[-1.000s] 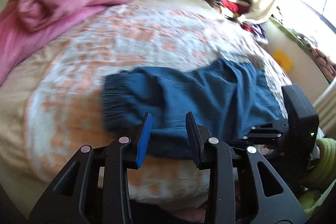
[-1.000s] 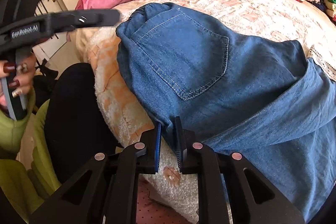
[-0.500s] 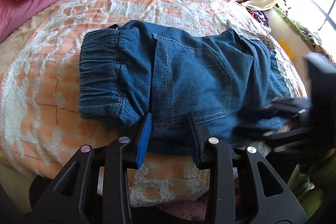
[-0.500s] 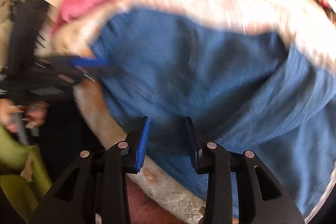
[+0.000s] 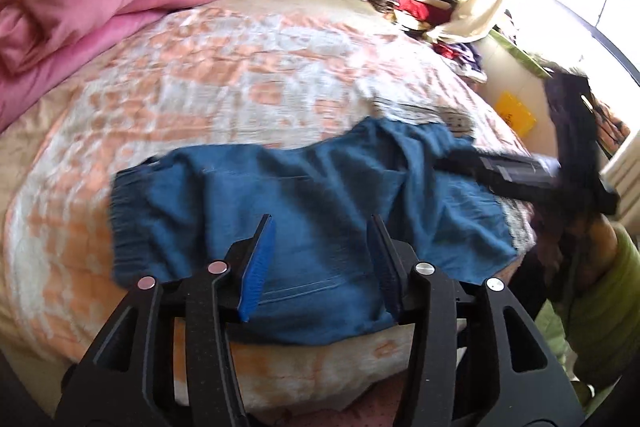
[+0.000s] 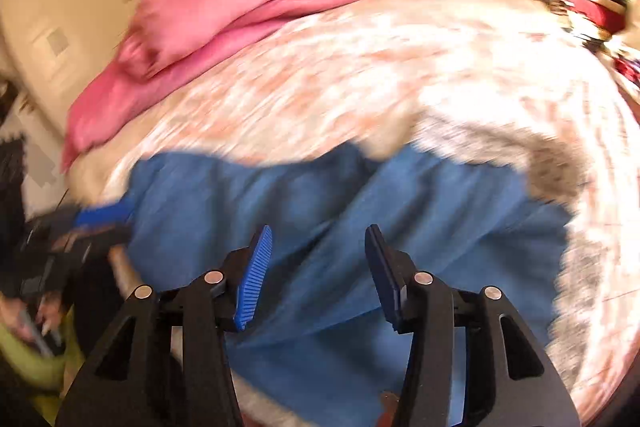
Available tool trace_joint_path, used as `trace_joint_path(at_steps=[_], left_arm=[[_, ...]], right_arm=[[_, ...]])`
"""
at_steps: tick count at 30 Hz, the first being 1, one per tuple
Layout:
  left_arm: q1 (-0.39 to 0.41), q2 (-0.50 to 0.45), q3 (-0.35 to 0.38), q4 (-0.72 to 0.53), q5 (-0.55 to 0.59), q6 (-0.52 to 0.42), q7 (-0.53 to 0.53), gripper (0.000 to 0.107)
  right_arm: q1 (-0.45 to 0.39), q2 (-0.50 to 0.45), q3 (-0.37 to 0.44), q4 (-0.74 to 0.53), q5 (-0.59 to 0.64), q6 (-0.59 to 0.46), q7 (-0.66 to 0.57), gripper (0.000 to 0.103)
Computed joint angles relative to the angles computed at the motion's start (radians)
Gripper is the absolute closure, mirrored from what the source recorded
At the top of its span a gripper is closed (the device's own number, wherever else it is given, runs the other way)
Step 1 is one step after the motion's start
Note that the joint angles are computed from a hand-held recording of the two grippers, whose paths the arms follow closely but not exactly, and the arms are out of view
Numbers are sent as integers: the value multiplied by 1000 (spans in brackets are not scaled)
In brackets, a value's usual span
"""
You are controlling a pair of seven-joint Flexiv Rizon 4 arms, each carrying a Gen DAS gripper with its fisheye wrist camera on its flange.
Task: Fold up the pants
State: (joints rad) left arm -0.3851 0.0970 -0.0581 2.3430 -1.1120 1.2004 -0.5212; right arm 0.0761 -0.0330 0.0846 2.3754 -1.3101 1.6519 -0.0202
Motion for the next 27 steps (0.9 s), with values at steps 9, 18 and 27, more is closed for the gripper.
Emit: trace_joint_path(at_steps=[9, 18, 27], left_arm=[[-39, -95, -60, -59, 40, -117, -34, 63], [-34, -194, -108, -82, 36, -74, -69, 71], [-43, -183, -116, -60, 37, -76, -42, 95]], right_arm=[[59, -124, -21, -126, 403, -202, -256, 52], [155, -276, -83, -293, 611, -317, -392, 39], [185, -299, -182, -284, 527, -280, -313, 90]])
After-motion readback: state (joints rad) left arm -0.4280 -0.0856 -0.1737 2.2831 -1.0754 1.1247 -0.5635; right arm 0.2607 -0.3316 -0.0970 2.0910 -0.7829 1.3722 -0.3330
